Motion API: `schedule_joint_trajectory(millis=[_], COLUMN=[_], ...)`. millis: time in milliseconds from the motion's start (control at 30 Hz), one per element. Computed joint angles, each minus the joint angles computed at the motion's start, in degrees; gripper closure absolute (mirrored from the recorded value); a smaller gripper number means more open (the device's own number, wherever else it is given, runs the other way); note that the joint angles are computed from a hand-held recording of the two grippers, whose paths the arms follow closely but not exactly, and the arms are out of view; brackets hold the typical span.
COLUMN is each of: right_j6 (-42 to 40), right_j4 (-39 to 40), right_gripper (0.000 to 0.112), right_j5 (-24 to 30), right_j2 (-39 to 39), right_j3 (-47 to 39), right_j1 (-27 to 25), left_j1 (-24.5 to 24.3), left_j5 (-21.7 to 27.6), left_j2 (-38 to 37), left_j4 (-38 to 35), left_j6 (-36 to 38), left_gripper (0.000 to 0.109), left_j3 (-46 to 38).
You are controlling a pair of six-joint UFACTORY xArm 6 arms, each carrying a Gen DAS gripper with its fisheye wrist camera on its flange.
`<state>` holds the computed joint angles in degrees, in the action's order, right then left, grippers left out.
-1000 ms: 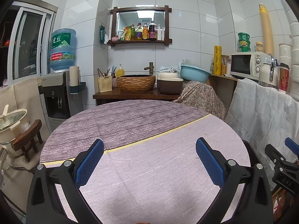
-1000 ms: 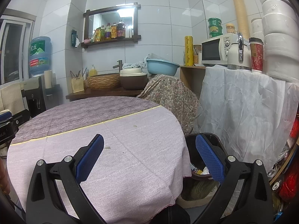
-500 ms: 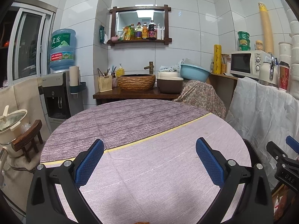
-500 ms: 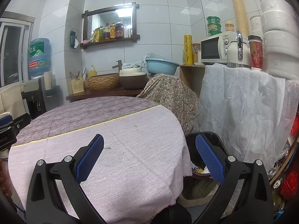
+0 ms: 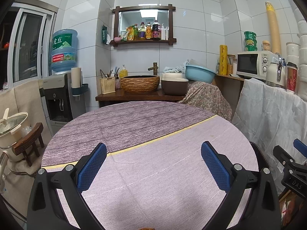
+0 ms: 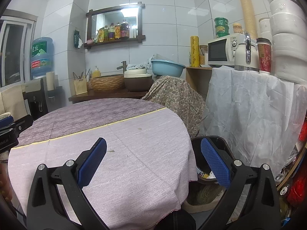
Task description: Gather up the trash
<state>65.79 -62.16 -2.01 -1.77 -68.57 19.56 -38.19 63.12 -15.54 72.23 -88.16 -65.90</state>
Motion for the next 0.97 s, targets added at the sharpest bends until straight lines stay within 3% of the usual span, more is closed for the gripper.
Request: schedule_joint_trajectory(millis=[967], right_j6=[-2.23], right_j4=[2.28], right_gripper=[0.015], right_j5=[-0.30], right_j2=[0.11], right_j3=[0.37], right_j1=[0.02], left_j1=[0.76], left_j5=[-0.99], left_j2=[-0.87], left_j4=[-0.32], left_j6=[0.51], left_gripper=[0.011], left_j3=[0.96])
